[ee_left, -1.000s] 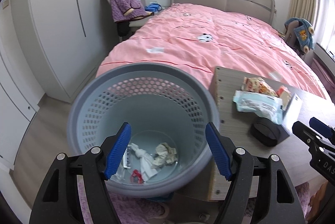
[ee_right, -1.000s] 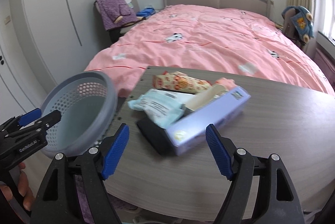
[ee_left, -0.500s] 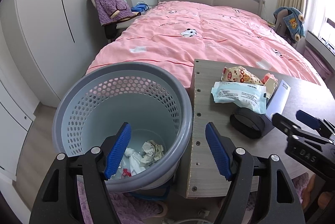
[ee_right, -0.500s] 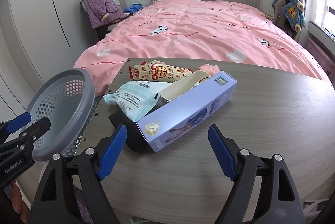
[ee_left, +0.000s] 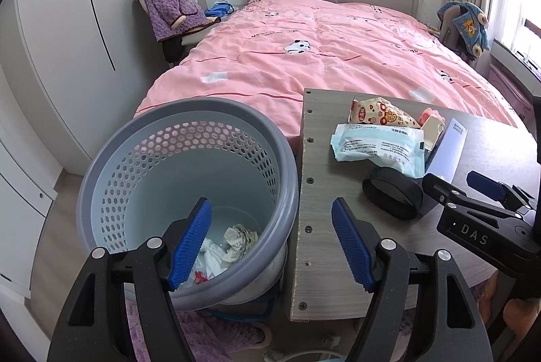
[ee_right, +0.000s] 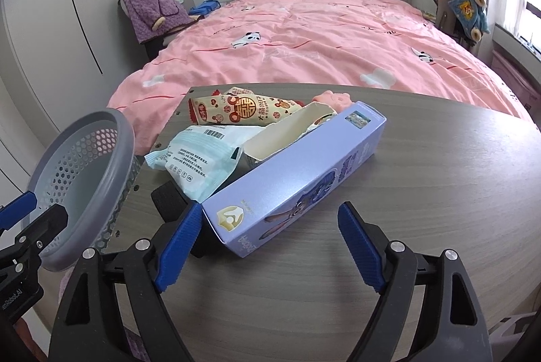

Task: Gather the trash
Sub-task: 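Move both grippers back over the table toward the lavender box, then close the right gripper around the long lavender box and lift it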

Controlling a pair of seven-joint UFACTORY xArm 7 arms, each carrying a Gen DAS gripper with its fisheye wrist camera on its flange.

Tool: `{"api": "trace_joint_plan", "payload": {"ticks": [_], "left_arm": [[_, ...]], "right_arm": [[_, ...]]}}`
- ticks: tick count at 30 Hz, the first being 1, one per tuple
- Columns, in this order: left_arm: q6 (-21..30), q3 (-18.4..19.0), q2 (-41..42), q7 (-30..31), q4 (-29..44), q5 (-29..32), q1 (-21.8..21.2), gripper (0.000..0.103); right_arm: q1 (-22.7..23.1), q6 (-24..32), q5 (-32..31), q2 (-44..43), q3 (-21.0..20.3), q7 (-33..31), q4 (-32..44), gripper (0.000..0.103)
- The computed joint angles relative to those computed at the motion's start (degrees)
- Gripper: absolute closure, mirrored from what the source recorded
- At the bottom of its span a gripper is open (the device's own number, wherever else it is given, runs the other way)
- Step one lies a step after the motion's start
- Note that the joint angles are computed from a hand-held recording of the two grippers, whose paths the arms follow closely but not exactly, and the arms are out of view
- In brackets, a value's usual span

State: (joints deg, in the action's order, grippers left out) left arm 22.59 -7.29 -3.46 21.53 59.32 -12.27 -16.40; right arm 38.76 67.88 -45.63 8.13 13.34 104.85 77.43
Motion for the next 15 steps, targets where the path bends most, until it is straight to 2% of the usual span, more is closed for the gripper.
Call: {"api": "trace_joint_plan", "payload": {"ticks": [8,15], "left_arm": [[0.0,-0.4,0.0,-0.3,0.3,0.2,-0.5,0.033],[0.4,-0.6,0.0,0.1,0.2,-0.4,-1.2,0.033]], "right_arm": [[-0.5,1.7,1.3,-4.2,1.3,3.1,-4.7,0.023],[-2.0,6.1,3.6,-9.5,3.8,5.9,-9.8,0.023]]}}
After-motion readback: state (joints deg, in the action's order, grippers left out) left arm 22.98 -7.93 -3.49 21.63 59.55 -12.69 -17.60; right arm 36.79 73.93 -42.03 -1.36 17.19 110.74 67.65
